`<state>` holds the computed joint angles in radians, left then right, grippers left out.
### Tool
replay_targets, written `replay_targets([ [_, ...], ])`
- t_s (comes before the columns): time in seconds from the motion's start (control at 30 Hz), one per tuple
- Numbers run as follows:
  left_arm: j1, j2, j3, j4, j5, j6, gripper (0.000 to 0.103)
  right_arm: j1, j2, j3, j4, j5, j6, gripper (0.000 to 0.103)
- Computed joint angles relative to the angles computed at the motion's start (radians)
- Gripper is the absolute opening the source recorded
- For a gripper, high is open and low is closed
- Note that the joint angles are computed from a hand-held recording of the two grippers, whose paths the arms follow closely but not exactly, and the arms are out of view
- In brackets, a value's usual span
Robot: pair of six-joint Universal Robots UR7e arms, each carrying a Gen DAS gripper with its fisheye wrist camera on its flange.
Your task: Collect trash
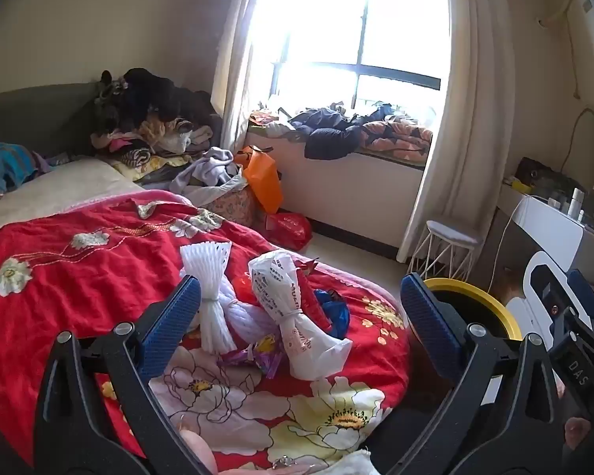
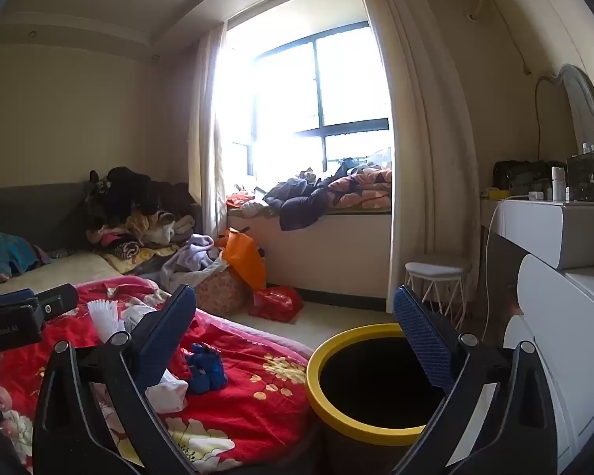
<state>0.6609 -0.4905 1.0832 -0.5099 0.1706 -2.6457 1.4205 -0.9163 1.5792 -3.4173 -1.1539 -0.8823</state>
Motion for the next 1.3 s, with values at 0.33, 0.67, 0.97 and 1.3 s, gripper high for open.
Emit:
replay_targets([
  [0.33, -0.002, -0.011, 0.022, -0.044, 0.002, 0.029, 0.093, 0.004, -0.012, 0.007, -0.01, -0.014, 0.014, 0.097],
  [0.67, -0.003, 0.008, -0.005, -0.006, 0.004, 0.005, 0.093, 0.006, -0.002, 0.005, -0.023, -0.032, 0.014, 0.097],
  [0.97, 0.001, 0.008, -0.005, -0.008, 0.009, 0.007, 0.093, 0.004, -0.003, 0.004, -0.026, -0.028, 0.019, 0.097],
  [1.3, -0.005, 0.009, -0.002, -0.004, 0.004, -0.001, 0.093, 0.003, -0.003, 0.002, -0.025, -0.028, 0.02, 0.097],
])
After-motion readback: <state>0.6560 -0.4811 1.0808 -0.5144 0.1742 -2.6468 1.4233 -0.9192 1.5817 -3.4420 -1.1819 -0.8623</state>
